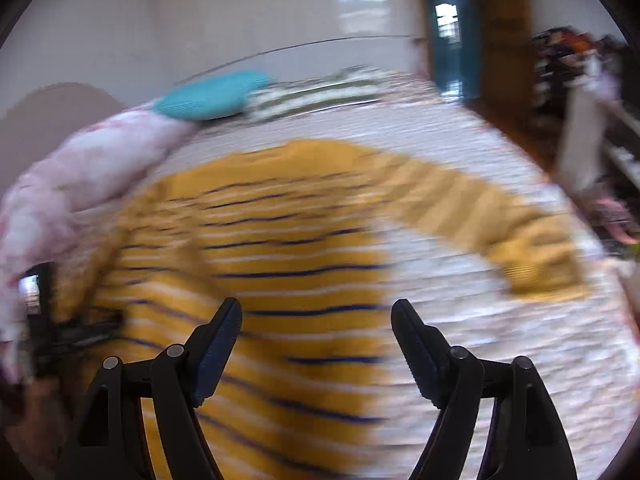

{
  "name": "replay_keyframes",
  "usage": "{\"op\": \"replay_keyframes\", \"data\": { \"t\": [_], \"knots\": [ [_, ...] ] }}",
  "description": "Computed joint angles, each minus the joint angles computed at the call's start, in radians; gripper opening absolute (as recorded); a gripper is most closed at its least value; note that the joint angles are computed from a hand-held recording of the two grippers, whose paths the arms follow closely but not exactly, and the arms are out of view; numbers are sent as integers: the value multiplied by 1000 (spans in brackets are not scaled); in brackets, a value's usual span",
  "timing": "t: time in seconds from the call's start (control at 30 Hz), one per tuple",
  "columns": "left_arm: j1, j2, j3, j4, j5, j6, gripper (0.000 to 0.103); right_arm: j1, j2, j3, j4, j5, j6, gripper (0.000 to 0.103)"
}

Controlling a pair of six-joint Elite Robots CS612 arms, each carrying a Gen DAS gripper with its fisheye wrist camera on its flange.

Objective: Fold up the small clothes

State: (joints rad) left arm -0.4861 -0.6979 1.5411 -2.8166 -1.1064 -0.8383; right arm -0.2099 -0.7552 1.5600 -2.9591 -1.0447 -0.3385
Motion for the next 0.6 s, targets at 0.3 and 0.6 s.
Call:
{"op": "replay_keyframes", "data": {
  "t": [0.3,0.6],
  "knots": [
    [-1,0,0,-3,3,0,103,73,56,-19,11,-140,-59,76],
    [-3,-4,0,22,14,-1,103,96,58,-5,-59,-240,-69,83]
  ]
}}
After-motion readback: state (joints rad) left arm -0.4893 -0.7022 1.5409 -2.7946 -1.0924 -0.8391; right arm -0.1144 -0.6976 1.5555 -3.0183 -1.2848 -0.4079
